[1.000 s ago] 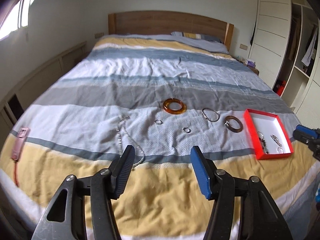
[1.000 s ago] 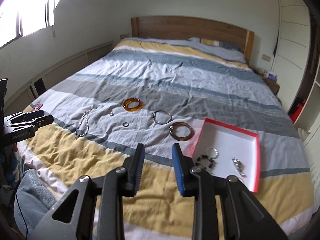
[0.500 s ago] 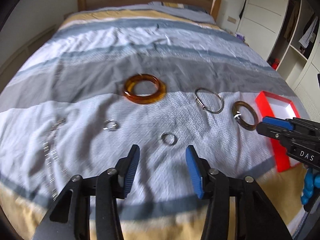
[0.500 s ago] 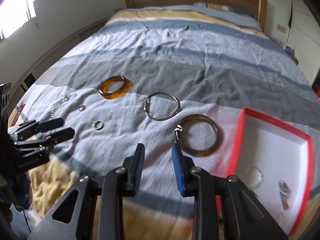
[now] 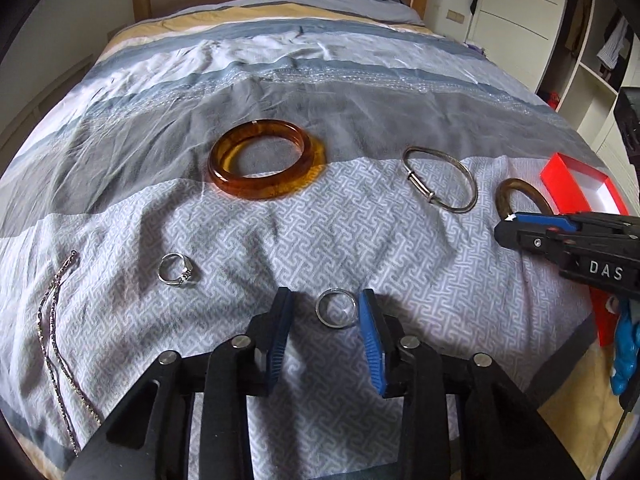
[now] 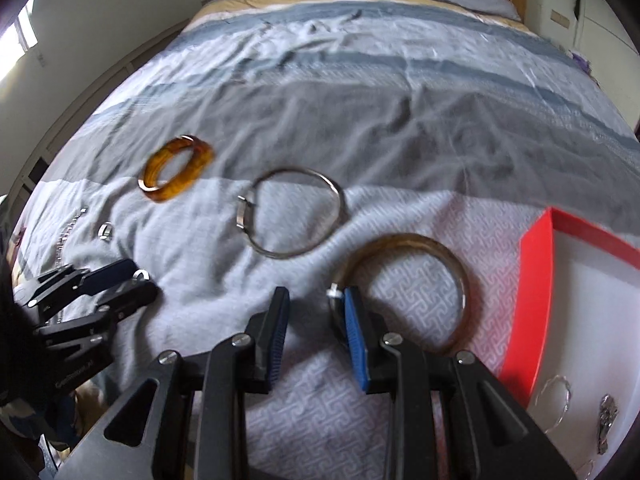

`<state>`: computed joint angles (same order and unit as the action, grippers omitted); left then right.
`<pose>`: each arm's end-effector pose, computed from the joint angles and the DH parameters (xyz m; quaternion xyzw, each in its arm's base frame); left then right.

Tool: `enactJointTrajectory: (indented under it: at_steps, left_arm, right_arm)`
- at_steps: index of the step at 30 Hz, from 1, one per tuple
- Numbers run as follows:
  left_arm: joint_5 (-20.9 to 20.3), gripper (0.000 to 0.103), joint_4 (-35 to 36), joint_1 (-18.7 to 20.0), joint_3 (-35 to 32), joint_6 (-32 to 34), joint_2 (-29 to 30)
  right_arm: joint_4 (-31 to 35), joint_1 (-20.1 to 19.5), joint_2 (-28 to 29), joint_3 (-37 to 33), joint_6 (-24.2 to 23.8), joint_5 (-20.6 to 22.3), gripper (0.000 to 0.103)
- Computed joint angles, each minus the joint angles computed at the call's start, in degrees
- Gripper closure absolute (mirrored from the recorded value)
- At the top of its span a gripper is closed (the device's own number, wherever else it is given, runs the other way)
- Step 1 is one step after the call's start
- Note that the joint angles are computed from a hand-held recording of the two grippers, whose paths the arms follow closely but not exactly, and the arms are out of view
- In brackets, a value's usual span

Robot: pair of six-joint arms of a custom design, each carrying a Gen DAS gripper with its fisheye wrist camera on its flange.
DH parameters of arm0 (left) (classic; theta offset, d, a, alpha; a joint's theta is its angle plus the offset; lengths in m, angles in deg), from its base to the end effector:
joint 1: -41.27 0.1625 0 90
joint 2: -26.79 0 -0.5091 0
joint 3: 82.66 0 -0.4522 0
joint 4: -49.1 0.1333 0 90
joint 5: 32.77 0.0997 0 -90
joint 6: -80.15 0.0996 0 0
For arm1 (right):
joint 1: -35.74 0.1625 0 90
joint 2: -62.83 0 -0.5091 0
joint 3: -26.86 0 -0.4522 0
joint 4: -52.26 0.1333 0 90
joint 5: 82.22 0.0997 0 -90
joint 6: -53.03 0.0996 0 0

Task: Organize jewelry
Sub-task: 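Grasp a silver ring with the left tool while the right tool grasps the brown bangle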

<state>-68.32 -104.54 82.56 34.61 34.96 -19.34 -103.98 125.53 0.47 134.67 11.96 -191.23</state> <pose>-0.3021 -0.5506 0.0312 0.0572 0.8860 -0.2939 0.3541 0.0984 -0.6804 0.2386 0.3107 -0.9195 0.1093 0.2147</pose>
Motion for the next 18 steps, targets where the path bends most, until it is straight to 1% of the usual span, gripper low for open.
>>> enactJointTrajectory:
  at_steps: [3, 5, 7, 9, 13, 18]
  left_arm:
    - [0.01, 0.083, -0.71, -0.15, -0.01, 1.18, 0.55]
    - [1.10, 0.083, 0.43, -0.49, -0.37, 1.01, 1.11]
    - [1.29, 0.083, 0.66, -0.65, -0.45, 1.10, 1.20]
    - [1.07, 0.083, 0.86, -0.75, -0.44, 0.77, 0.99]
    - [1.09, 0.083, 3.00, -1.44, -0.31, -1.68, 0.30]
    - [1.27, 0.083, 7.99, -3.25, 0.25, -7.38, -1.18]
  right_arm:
    - [-0.05, -0.95, -0.35, 0.24, 1.12, 0.86, 0.076]
    - [-0.19, -1.26, -0.37, 0.45, 0.95, 1.17, 0.076]
    - [0.15, -1.38, -0.49, 0.60, 0.71, 1.65, 0.078]
    - [1.34, -1.46, -0.75, 0.64, 0.50, 2.54, 0.094]
    - [2.93, -1.76, -2.51, 1.95, 0.19, 5.85, 0.095]
    - [3.70, -1.60, -5.70, 4.63, -0.62, 8.87, 0.095]
